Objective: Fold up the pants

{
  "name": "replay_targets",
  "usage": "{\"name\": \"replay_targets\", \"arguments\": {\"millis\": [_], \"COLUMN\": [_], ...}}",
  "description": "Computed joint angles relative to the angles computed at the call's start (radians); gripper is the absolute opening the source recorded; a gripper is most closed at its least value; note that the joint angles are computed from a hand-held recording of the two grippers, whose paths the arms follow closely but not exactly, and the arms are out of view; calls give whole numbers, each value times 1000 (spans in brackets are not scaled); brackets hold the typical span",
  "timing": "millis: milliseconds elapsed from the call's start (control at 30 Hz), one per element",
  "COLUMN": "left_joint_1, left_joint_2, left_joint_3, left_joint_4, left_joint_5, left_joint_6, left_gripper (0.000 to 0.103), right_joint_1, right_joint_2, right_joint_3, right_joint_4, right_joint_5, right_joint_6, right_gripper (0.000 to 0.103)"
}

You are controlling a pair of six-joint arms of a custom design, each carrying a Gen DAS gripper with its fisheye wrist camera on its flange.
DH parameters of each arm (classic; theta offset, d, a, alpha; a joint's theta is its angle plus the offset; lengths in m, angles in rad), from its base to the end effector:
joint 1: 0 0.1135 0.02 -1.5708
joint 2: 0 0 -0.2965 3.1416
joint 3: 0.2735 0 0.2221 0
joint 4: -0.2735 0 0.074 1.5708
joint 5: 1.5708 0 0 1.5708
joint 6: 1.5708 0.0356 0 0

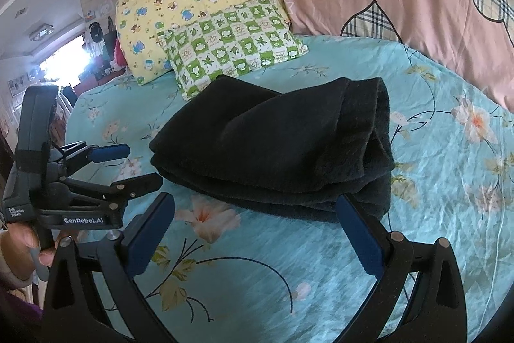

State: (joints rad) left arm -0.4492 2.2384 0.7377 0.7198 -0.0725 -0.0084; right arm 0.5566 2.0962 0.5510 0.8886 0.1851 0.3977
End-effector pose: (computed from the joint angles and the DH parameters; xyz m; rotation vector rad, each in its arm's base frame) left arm 0.3220 -0.1523 0.0601 0.4797 2.3040 -0.1394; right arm 0.2756 0.1637 0.0912 -0.0755 2.2319 0.3200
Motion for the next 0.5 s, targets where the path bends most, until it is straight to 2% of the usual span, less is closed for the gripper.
{"name": "replay_targets", "arguments": {"millis": [500], "left_joint_1": [0], "left_joint_2": [-10], "left_joint_3": [5], "left_joint_4": [-7], "left_joint_5": [5], "left_joint_6": [-14], "left_gripper": [85], "right_joint_1": [-30], "right_joint_2": [-2], "right_joint_3": [-26], "right_joint_4": [9], "right_joint_5": [-5], "right_joint_6": [29], "right_gripper": [100]}}
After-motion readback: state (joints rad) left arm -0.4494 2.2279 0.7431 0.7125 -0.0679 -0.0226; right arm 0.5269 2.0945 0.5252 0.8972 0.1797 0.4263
